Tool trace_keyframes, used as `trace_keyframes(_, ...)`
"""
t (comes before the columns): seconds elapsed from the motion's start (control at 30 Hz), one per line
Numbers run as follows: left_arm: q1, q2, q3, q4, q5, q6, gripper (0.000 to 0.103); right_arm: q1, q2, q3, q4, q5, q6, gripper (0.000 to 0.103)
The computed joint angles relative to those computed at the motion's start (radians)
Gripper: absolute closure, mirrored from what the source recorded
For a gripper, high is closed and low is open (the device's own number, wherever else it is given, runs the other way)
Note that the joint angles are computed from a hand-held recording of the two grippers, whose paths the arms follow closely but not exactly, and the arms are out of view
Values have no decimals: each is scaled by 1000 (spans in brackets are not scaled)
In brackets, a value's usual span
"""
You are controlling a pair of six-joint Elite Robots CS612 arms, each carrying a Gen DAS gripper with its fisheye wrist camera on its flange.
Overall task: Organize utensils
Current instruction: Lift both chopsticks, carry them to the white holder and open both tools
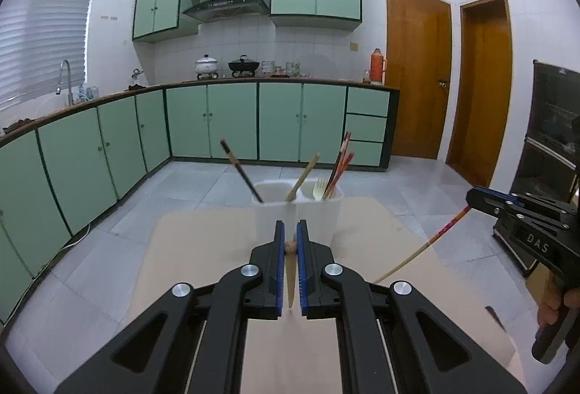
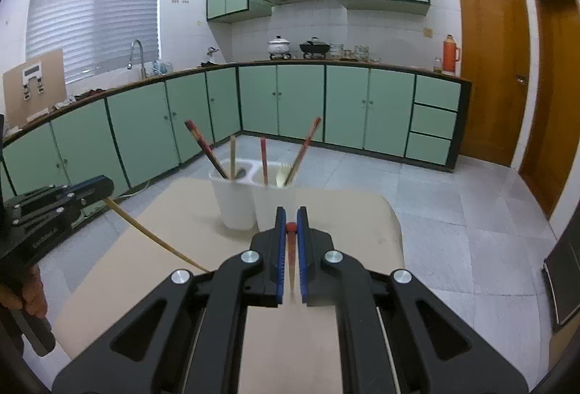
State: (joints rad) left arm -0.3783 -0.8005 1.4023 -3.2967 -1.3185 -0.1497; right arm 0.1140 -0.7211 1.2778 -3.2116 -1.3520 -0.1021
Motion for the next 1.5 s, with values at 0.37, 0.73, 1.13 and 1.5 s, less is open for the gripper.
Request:
trace_keyframes(0.37, 13, -12, -42, -36, -32, 42, 97, -12, 8, -109, 41, 80, 17, 98)
trace_keyframes(0.73, 24, 26, -180, -96, -12, 103, 97, -16, 82, -325, 66, 97, 28, 98)
trace_keyframes(1.13, 55, 152, -417, 117, -66, 75, 97, -3, 296, -730, 323, 130, 22, 98)
trace_keyframes(1.5, 78, 265, -594, 338, -98, 31, 97, 14, 506, -1103, 645, 115, 17, 98)
